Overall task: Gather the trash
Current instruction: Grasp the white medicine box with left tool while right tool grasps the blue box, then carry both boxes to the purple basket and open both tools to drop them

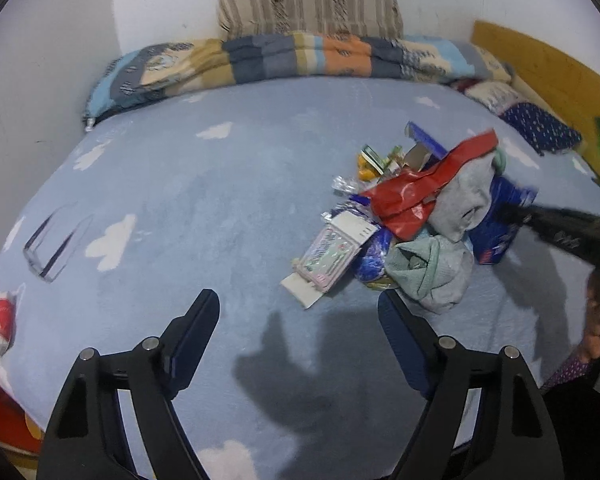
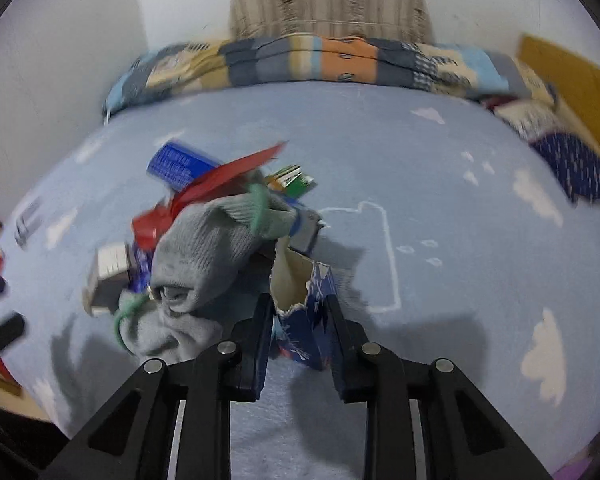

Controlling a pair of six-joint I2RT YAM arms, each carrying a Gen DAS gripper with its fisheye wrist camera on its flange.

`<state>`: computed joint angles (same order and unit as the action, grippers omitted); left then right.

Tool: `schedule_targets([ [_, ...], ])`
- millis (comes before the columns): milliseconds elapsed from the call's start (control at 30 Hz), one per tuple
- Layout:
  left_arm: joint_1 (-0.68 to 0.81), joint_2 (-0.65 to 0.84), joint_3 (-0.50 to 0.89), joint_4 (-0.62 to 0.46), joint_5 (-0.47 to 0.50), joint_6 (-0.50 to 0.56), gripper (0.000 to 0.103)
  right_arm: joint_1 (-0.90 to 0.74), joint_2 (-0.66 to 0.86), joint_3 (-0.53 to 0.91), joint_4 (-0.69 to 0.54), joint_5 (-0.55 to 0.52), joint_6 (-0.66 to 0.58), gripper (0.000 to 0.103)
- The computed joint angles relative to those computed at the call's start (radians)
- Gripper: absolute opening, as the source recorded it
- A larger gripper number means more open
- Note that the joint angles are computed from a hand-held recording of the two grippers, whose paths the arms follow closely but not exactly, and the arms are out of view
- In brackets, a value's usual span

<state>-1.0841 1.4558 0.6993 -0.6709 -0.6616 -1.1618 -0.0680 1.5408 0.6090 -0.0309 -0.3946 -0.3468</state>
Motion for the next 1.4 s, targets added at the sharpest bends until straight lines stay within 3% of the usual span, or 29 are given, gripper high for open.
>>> schedule_targets([
  [233,0.195,0.186,0.048,0.207,0.057,0.368,0.081,-0.128,-0.137,-0.028,-0.048,-0.137,0.026,0.026],
  [333,0.245,0.253,0.065,0.259,0.060,0.436,0.080,-0.163,-0.161,-0.023,-0.081,-0.182,0.027,0.026],
  [367,0.263,0.264,0.065,0.282,0.065,0.453,0.074,-0.170,-0.168,-0.022,-0.084,-0.191,0.031,0.026],
  [400,0.292,0.269,0.064,0.310,0.082,0.482,0.058,-0.173,-0.169,-0.016,-0.088,-0.200,0.037,0.026],
  [467,0.317,0.286,0.051,0.378,0.118,0.497,0.035,-0.187,-0.181,-0.017,-0.090,-0.216,0.047,0.026],
  [700,0.334,0.200,-0.008,0.447,0.150,0.460,0.033,-0.241,-0.229,-0.030,-0.082,-0.263,0.075,0.026],
  [1033,0.204,-0.048,-0.050,0.418,0.059,0.367,0.033,-0.368,-0.265,-0.021,-0.108,-0.393,0.078,0.026],
  [1400,0.033,0.072,0.069,0.462,0.041,0.392,0.033,-0.440,-0.250,-0.025,-0.199,-0.478,0.002,0.026],
])
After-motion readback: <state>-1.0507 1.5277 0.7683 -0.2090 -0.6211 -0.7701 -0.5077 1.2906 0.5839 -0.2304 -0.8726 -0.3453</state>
